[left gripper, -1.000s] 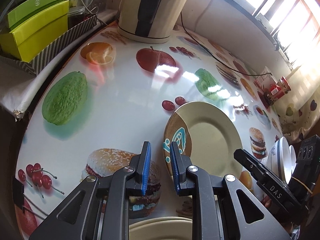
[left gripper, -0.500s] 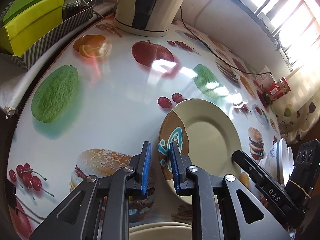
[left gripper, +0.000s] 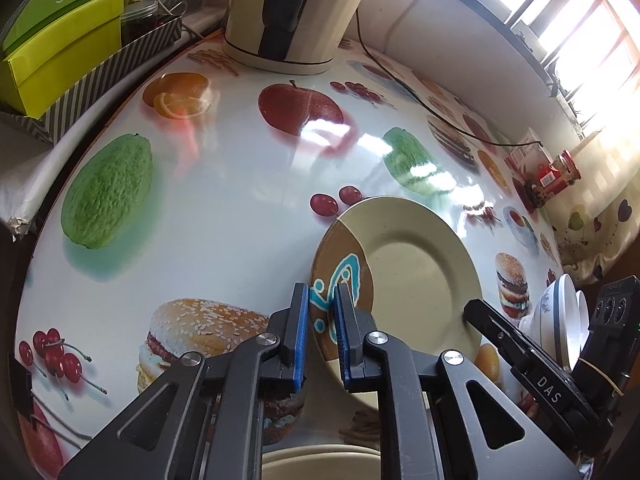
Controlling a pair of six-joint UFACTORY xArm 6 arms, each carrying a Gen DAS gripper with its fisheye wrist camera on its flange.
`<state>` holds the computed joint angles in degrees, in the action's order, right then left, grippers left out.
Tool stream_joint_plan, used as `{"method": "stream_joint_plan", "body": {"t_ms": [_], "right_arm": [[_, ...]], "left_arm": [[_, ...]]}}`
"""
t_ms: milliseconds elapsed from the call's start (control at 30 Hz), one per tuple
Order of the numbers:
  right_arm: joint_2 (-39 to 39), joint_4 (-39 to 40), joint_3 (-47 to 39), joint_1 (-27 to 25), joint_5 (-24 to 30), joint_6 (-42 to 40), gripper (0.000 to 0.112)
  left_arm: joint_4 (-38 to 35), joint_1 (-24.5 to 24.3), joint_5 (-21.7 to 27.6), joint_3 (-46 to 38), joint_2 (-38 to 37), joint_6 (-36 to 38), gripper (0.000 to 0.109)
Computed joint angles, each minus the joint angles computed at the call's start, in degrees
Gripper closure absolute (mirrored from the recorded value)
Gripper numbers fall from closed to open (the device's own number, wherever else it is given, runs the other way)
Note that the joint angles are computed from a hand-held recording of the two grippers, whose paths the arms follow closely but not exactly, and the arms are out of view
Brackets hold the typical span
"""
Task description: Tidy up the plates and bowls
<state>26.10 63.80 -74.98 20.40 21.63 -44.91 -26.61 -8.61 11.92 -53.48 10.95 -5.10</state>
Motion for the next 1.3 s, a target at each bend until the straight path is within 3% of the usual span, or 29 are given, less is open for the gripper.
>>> {"method": "stream_joint_plan", "body": {"t_ms": [700, 1300], "right_arm": [[-1.04, 1.19, 0.82, -0.01, 0.32, -0.64, 0.096], [-7.65, 6.40, 6.73, 0.93, 0.18, -6.58, 0.096]], "left_arm": [[0.45, -0.04, -1.05, 1.80, -1.71, -0.36, 0.095], [2.59, -0.99, -4.03, 9.88, -9.89, -3.93, 0.095]]}}
